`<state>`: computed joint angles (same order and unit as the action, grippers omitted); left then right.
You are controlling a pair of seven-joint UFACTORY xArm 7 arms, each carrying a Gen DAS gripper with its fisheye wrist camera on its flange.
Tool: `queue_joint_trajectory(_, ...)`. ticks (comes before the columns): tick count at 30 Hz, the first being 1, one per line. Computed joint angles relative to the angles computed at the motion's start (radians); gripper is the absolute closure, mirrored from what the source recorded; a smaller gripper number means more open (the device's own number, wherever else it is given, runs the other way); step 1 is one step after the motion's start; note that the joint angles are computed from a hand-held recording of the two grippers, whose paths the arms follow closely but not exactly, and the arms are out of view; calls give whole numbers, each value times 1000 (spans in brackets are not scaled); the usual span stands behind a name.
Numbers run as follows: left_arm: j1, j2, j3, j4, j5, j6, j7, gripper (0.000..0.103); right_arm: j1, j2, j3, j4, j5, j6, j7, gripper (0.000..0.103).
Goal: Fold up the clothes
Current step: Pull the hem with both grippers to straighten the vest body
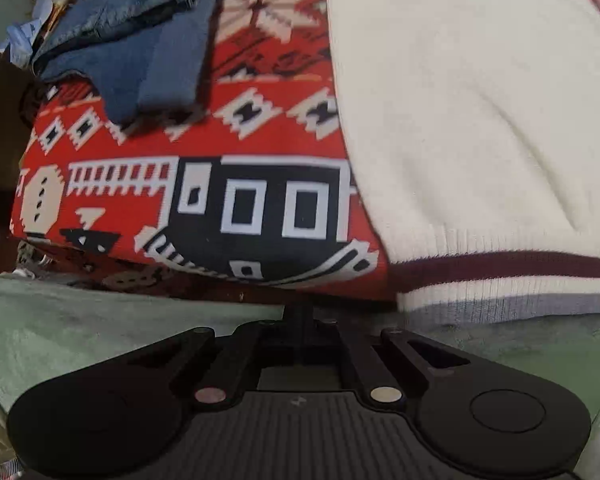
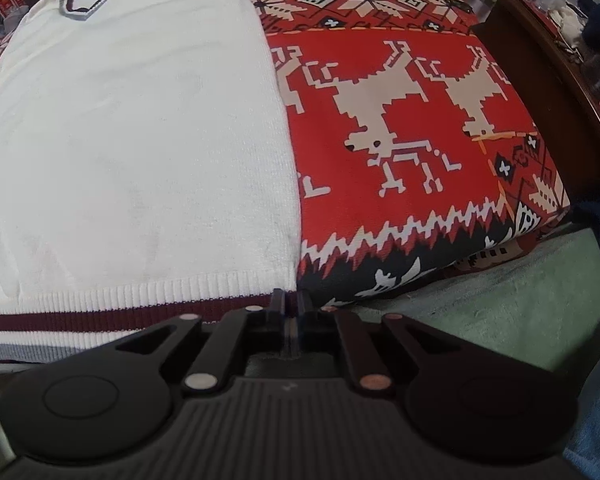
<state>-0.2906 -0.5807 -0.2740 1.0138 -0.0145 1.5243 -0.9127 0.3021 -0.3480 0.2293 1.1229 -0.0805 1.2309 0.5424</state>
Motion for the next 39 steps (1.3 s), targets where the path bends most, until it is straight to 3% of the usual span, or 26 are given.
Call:
queue_joint_trajectory(7, 17, -126, 31, -23, -35, -115, 8, 95, -16, -41, -9, 16, -7, -55, 4, 69)
queue_joint_trajectory(9, 27, -149, 34, -19, -44, -146, 7, 83, -20, -43, -12, 32, 4, -87, 4, 60)
queue_joint_trajectory(11, 37, -168, 37, -15, -51, -181, 9, 62, -19, -44, -9, 49, 7, -121, -4, 53)
queue_joint_trajectory(14, 44, -175, 32, -17, -61, -224, 17, 41, -13, -46, -5, 70, 16, -167, -23, 38)
queue_joint_trajectory(15, 45, -175, 29, -20, -64, -226, 16, 40, -7, -46, -6, 72, 30, -174, -32, 34)
queue_joint_trajectory(18, 40, -162, 33, -51, -94, -214, 11, 47, 5, -43, -5, 70, 58, -161, -51, 34)
queue_joint_trajectory(22, 22, -145, 53, -115, -140, -241, 26, 62, 5, -69, -8, -5, 70, -158, -58, 36)
queue_joint_trajectory(34, -4, -117, 88, -171, -207, -335, 56, 62, -16, -90, -57, -141, 160, -154, -49, 49)
queue_joint_trajectory(36, -7, -121, 93, -174, -217, -339, 61, 66, -12, -81, -65, -145, 186, -149, -59, 54)
queue_joint_trajectory(39, -16, -120, 93, -165, -220, -336, 83, 86, -9, -79, -76, -162, 228, -157, -62, 62)
